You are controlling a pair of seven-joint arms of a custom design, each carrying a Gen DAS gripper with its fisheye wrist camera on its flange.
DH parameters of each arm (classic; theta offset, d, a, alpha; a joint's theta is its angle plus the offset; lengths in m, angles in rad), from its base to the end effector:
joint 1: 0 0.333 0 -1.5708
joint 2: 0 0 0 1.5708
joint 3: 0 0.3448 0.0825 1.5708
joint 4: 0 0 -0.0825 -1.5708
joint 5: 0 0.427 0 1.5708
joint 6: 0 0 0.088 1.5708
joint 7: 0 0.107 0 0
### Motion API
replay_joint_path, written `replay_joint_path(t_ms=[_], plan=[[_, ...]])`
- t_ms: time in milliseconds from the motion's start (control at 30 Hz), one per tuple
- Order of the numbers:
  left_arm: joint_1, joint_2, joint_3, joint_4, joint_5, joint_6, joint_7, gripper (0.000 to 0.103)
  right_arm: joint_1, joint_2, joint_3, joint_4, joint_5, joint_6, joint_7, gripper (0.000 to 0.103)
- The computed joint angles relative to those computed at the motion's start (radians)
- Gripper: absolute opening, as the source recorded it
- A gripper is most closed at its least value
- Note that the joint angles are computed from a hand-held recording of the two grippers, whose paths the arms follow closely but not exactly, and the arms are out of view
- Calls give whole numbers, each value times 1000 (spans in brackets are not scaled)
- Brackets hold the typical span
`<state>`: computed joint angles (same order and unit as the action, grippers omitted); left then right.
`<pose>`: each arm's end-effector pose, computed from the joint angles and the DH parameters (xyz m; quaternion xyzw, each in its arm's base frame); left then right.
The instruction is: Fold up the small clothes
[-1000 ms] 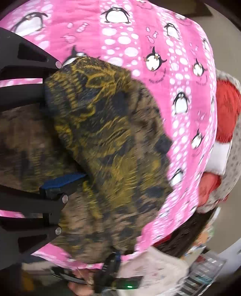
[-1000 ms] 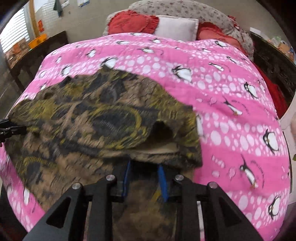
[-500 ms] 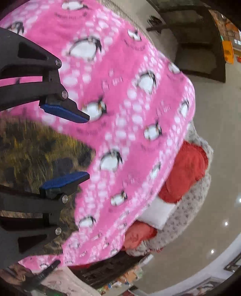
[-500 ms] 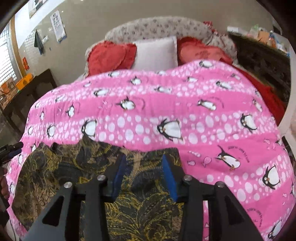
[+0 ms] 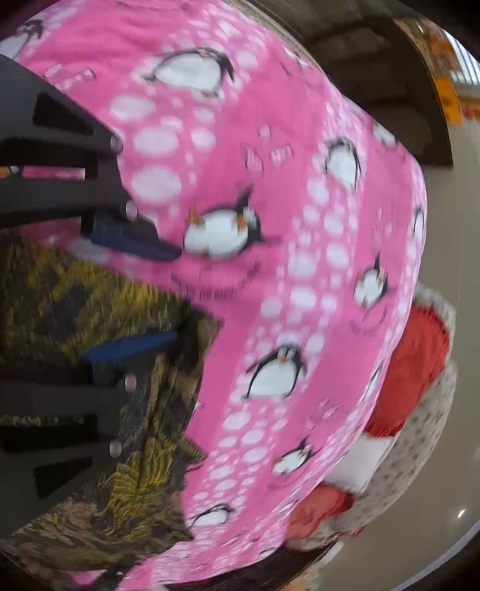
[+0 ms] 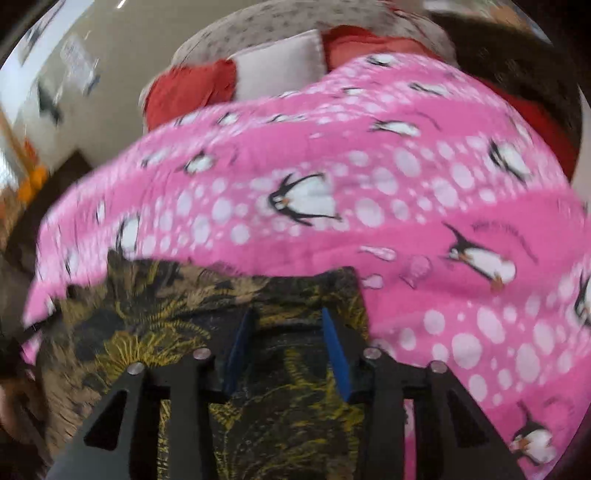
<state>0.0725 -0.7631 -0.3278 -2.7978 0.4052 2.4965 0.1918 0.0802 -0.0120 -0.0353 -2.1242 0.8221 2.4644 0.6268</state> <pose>0.3596 -0.0910 0.4513 -0.8907 0.3185 -0.1921 0.2612 0.6055 0.0260 0.4589 -0.7892 0.5106 -0.0523 0.3373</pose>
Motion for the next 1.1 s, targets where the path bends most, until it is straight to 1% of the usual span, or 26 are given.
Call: replay_joint_path(t_ms=[67,167,233,300,367,400,567,633,667,733,767,833,867,933,1000,1033,1067,1100], plan=[[7,-1,-14,8,0,-37,-20,10,5,-10,4,-18,12,38,-14,37],[3,11,-21,24,15,-69,-25,10,5,-10,-1,-20,34,31,-22,37],[3,20,-15,25,25,-52,-37,10,3,-11,-5,-19,46,17,-28,37],[-4,4,-3,7,23,-21,-52,10,-1,-9,-8,-16,50,4,-33,37],[-7,-19,4,-18,19,3,-57,10,0,-7,-5,-18,50,9,-37,38],[-9,-27,3,-24,15,6,-60,10,-3,-5,-7,-13,47,3,-42,40],[-43,-117,-8,-66,-30,-34,-86,11,0,-13,-3,-20,25,4,-41,44],[-63,-165,-10,-95,-56,-44,-107,11,5,-17,1,-23,-4,11,-29,48],[-71,-188,-15,-106,-67,-55,-118,11,9,-22,5,-26,-34,23,-10,48],[-86,-224,-33,-120,-83,-83,-144,11,22,-48,16,-43,-126,64,49,48],[-99,-250,-40,-136,-93,-89,-162,11,31,-74,21,-63,-144,95,67,48],[-104,-267,-53,-146,-93,-84,-185,11,61,-125,15,-90,-99,105,35,49],[-109,-276,-57,-149,-93,-90,-191,11,76,-147,16,-102,-98,109,37,51],[-110,-270,-53,-147,-90,-86,-194,11,111,-191,28,-131,-121,114,61,60],[-118,-278,-48,-151,-90,-89,-191,11,147,-220,49,-162,-172,112,110,61],[-126,-287,-49,-154,-92,-96,-190,11,160,-228,68,-182,-216,135,153,61],[-137,-298,-53,-158,-95,-105,-191,11,168,-223,98,-201,-282,161,223,61],[-151,-308,-57,-162,-99,-117,-191,11,173,-212,110,-210,-328,172,270,62]])
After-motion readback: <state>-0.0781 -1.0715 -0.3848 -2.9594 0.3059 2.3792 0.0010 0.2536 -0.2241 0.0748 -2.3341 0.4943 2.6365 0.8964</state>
